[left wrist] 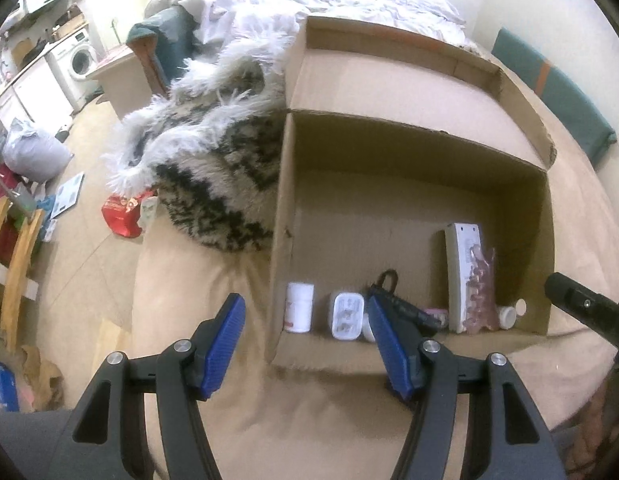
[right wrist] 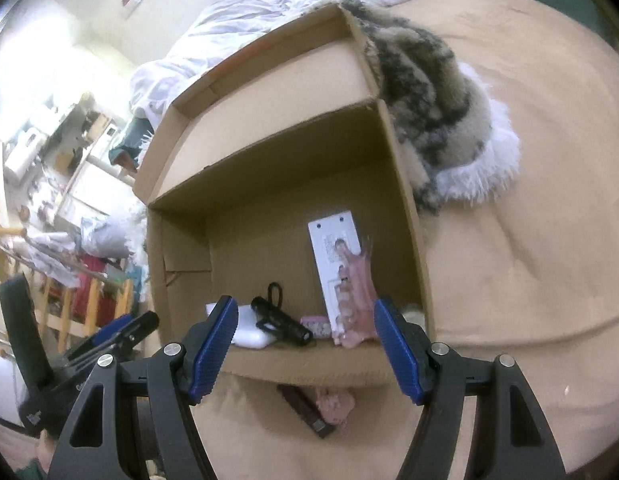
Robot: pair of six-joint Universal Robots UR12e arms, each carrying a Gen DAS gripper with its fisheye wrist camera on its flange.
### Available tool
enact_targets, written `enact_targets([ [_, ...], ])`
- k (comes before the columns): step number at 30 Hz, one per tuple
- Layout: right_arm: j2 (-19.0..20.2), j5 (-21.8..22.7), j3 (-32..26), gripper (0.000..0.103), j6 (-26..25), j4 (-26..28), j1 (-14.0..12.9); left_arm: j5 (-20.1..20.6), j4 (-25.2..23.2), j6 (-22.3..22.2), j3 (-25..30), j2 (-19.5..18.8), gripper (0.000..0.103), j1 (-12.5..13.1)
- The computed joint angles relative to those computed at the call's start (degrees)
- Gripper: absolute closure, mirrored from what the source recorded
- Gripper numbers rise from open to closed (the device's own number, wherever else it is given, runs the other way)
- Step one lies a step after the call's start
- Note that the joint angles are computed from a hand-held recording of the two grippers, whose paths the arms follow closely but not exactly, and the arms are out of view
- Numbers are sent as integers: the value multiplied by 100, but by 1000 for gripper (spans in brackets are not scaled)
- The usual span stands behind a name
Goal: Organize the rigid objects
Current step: 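Withdraw both grippers from the box toward the remaining items, then grasp the gold AA battery on the bedspread with the right gripper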
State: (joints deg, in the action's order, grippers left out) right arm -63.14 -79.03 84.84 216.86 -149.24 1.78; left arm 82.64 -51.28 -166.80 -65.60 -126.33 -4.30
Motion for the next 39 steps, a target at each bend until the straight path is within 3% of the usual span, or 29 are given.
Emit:
enact_targets([
  [6, -150, -91, 163, 29, -18, -29, 65, 20, 83, -5, -337, 233, 42, 100],
  [14, -354, -93, 318, 29, 88, 231, 95, -191, 34, -340, -595, 430, 42, 249],
  [27, -572, -369, 428, 29, 77, 449, 261, -183, 99, -280, -985, 654, 42, 324],
  [35, -605, -314, 556, 29, 198, 866, 221, -24, -6, -92, -1066, 649, 42, 285],
  [39, -555, -272, 563, 29, 256, 1328, 147, 23, -161, -83, -1029, 602, 42, 258],
])
